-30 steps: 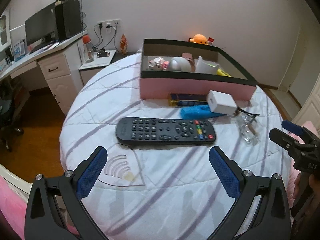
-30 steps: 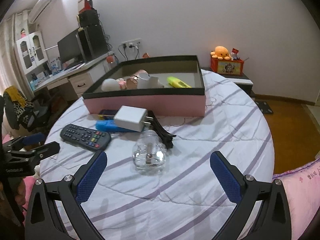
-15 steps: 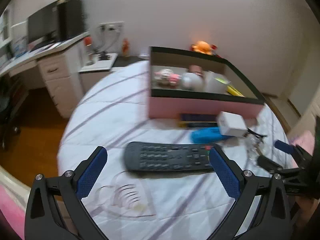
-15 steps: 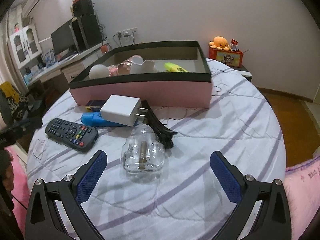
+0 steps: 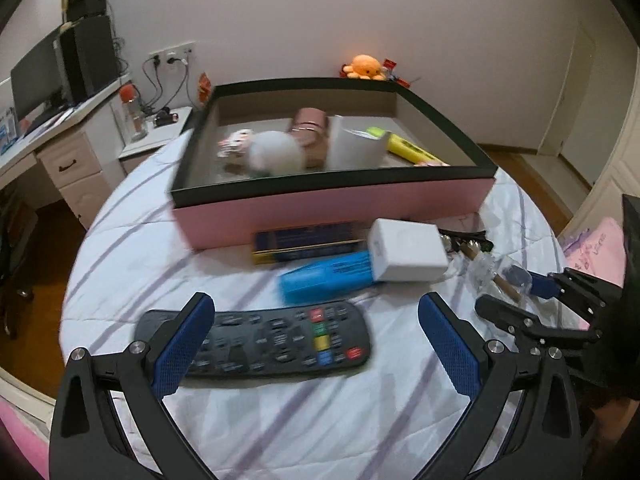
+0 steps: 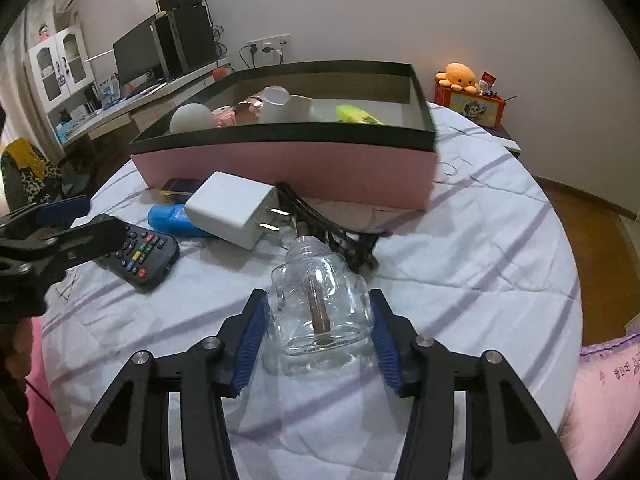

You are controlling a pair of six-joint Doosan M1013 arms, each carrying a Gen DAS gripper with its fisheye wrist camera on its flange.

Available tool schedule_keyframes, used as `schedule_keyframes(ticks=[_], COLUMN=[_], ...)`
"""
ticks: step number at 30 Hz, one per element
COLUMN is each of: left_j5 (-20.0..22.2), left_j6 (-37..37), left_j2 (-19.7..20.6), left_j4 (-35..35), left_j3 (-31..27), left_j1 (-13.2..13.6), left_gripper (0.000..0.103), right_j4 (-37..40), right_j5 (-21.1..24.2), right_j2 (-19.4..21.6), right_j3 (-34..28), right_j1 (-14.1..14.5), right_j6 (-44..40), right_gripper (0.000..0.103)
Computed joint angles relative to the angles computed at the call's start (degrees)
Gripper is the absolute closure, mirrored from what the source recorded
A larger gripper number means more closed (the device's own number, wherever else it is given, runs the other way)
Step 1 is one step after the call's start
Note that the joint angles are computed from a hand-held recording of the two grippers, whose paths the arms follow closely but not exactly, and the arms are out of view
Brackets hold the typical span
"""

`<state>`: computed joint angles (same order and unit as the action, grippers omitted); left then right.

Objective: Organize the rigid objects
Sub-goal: 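Grasp the white charger with the left tool while the right tool grasps the glass bottle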

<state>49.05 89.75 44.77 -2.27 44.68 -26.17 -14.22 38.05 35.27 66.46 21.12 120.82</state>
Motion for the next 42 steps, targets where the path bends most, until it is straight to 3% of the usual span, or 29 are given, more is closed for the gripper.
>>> schedule_keyframes(ticks=[9,17,19,22,25,26,42], left_j5=[5.4,10.8,10.1,7.6,7.7,7.6,6.2], left_j6=[-0.4,-5.7,-5.9,-4.0,-1.8,-1.8,2.2], left_j2=[4.1,7.5,7.5,6.8,6.7,6.5,3.3], left_j4=[2.9,8.0,7.6,8.2,7.7,7.8,2.5], left_j3=[-6.7,-12.2,-12.2,-10.7,-10.6,-10.3,-5.3], left_j1=[-3.1,-4.4,-4.4,-4.6,-4.7,-4.6,-3.3], left_gripper=[0.0,0.0,0.003,0.032,0.033,0.038,0.038], right_j4=[0.0,4.2,4.9,6.2,6.8,6.6,-3.3], right_j5=[-2.5,-5.7,-5.9,-6.6,-7.0,-7.0,-3.2], right_j2=[-2.4,-2.9,-2.7,-2.8,-2.8,-2.7,-1.4], right_j3=[4.2,5.7,5.5,5.8,5.9,5.8,3.5], right_j1=[-1.7,-3.2,-3.2,-3.4,-3.5,-3.5,-2.1], right_j6=[0.9,-2.8,-3.6,-4.9,-5.5,-5.2,4.0], right_gripper=[0.051,0.051,0.051,0.051,0.051,0.051,0.051])
